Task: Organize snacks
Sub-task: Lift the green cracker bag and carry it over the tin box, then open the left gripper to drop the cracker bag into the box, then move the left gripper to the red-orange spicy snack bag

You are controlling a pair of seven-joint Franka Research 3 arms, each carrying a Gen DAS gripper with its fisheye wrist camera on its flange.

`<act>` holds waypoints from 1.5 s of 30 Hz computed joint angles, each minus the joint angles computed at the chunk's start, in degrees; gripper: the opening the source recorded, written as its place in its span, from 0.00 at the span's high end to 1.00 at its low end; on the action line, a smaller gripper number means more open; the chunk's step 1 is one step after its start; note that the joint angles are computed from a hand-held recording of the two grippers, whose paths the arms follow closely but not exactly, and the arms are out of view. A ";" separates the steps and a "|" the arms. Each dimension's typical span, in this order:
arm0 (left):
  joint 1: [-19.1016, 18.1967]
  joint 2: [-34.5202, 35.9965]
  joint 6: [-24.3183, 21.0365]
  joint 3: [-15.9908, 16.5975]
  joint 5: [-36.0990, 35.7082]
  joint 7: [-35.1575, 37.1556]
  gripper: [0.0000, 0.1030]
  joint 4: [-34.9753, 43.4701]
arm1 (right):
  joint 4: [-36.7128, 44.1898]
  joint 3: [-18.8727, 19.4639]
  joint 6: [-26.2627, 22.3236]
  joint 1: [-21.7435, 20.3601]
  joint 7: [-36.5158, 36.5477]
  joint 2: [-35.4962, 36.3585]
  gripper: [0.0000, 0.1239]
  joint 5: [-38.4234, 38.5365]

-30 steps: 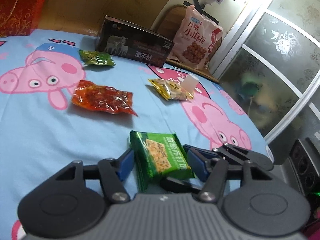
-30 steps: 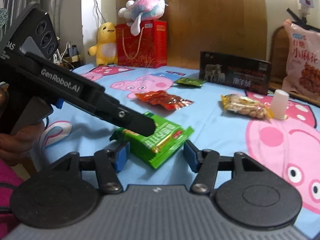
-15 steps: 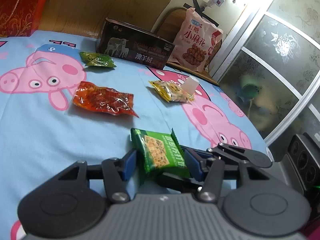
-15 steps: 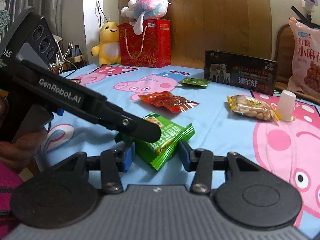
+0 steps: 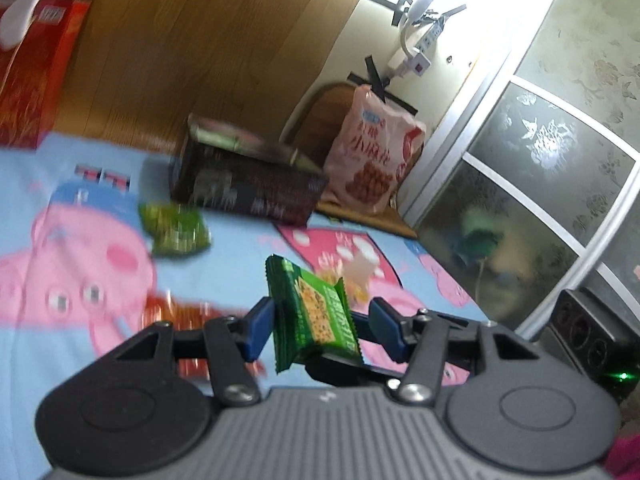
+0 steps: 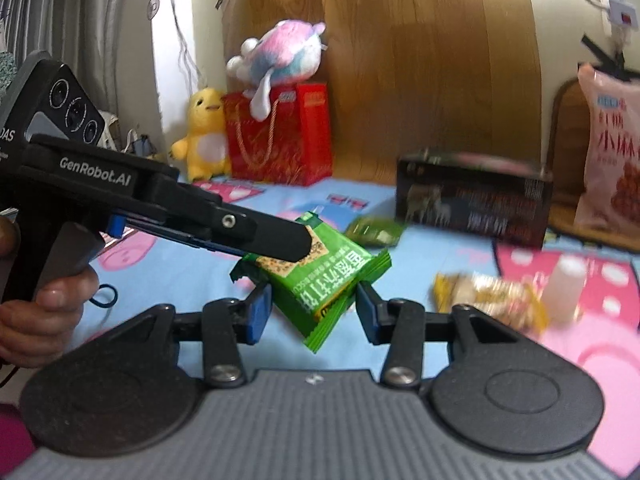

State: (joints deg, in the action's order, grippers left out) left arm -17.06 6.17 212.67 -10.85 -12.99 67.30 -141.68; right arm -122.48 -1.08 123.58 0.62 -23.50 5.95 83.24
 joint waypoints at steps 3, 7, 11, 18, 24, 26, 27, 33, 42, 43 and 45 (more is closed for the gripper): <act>0.37 1.99 -2.16 1.52 -0.20 3.77 0.50 5.01 | 5.11 0.83 1.78 0.56 1.19 3.11 0.61 1.52; 2.02 7.08 -4.71 3.47 3.05 4.34 0.50 14.41 | 14.26 2.67 5.73 1.07 2.65 8.76 0.61 2.63; 4.48 14.04 -9.33 4.71 8.20 -0.04 0.50 25.73 | 26.48 4.86 10.34 1.50 9.93 16.64 0.61 -1.87; 11.01 28.08 -21.33 0.74 18.05 -7.79 0.50 47.95 | 48.57 5.02 15.21 4.06 29.44 31.26 0.61 -18.51; 15.29 31.89 -24.42 -3.70 21.83 -11.16 0.48 53.08 | 53.87 5.22 21.54 4.67 41.89 35.98 0.55 -25.66; 16.94 29.00 -20.01 -4.25 23.39 -12.55 0.48 47.81 | 50.98 8.57 20.95 1.33 40.03 34.00 0.55 -23.01; 16.89 26.89 -17.39 -3.26 23.84 -13.41 0.48 44.33 | 48.48 10.43 20.75 -0.59 38.22 32.35 0.55 -21.26; 11.84 15.14 -10.28 5.68 20.56 -16.27 0.48 24.48 | 35.13 13.35 10.30 -6.05 30.48 23.37 0.55 -18.31; 15.76 10.87 -6.25 2.46 23.43 -27.08 0.48 10.28 | 34.08 10.42 0.14 -1.78 42.34 24.01 0.56 -27.14; 13.87 9.89 -5.78 3.58 22.09 -25.66 0.48 8.68 | 31.26 10.58 -0.16 -2.19 40.15 22.14 0.56 -26.43; 10.01 8.39 -8.41 5.41 18.49 -22.52 0.49 7.59 | 27.13 9.94 -0.61 -2.06 36.98 19.50 0.56 -26.47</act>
State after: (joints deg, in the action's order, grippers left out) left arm -7.05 14.56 204.26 -5.44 5.51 44.79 -134.09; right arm -95.35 8.86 122.97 -1.44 13.48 25.45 56.78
